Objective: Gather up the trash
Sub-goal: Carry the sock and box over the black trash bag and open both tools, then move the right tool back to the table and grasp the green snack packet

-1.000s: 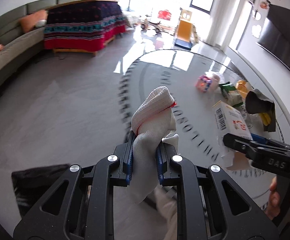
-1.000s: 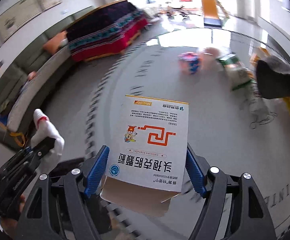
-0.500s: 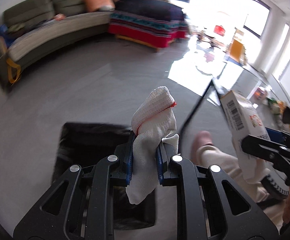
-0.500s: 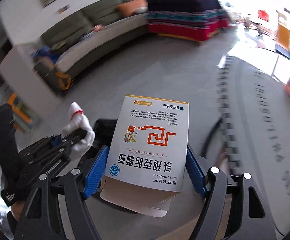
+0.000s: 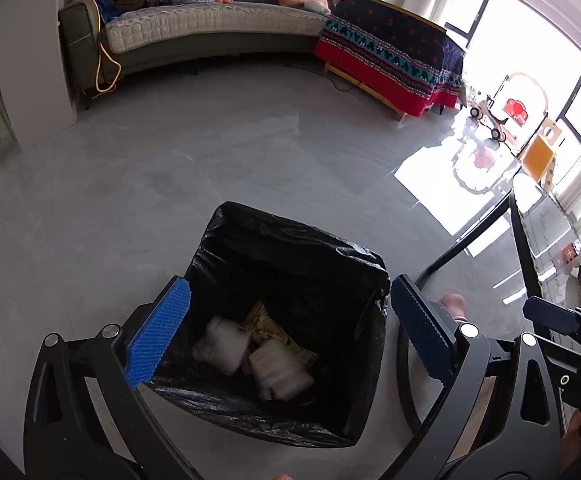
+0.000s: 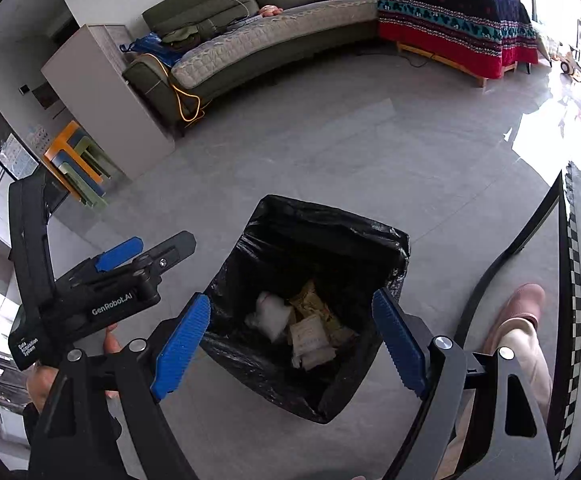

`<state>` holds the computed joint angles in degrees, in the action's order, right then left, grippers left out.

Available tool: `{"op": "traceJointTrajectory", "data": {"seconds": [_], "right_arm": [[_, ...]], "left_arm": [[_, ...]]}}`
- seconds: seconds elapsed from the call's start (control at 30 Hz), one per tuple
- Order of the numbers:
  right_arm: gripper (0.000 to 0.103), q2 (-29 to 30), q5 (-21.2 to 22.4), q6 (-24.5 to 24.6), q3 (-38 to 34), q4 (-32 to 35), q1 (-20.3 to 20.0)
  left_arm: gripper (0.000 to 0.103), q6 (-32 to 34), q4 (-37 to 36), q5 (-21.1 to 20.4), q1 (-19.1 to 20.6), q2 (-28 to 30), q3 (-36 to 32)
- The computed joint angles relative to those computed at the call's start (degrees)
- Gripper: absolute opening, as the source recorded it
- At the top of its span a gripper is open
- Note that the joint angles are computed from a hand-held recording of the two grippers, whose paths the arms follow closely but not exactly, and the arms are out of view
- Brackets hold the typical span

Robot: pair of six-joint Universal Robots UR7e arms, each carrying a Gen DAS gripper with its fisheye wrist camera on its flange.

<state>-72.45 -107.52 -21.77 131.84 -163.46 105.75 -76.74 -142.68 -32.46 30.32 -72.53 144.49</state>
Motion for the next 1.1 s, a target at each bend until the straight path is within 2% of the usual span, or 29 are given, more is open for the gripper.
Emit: {"op": "traceJointTrajectory", "data": {"seconds": [0.23, 0.37, 0.57, 0.77, 1.1], "right_arm": [[0.084, -2.7, 0.7, 0.4, 1.3, -1.1, -1.2], [0.084, -5.8, 1.4, -0.2, 2.0, -1.5, -2.8], [0.084, -12.2, 0.7, -1.7, 2.6, -2.2, -7.5], [0.084, -17.9, 0.2, -2.9, 1.7, -1.6, -13.2], [0.084, -24.8, 4.0, -2.9, -2.7, 1.7, -23.8]], "left_arm": [[0.097, 2.4, -1.5, -0.6, -1.3, 3.3, -1.8], [0.097, 7.7, -6.0, -1.3, -1.6, 7.3, -4.5], [0.097, 20.6, -16.2, -4.2, -1.1, 16.9, -11.6], [0.097, 31.2, -22.6, -7.3, -0.5, 25.3, -19.7], [0.097, 45.3, -25.5, -14.0, 0.1, 37.4, -34.5]]}}
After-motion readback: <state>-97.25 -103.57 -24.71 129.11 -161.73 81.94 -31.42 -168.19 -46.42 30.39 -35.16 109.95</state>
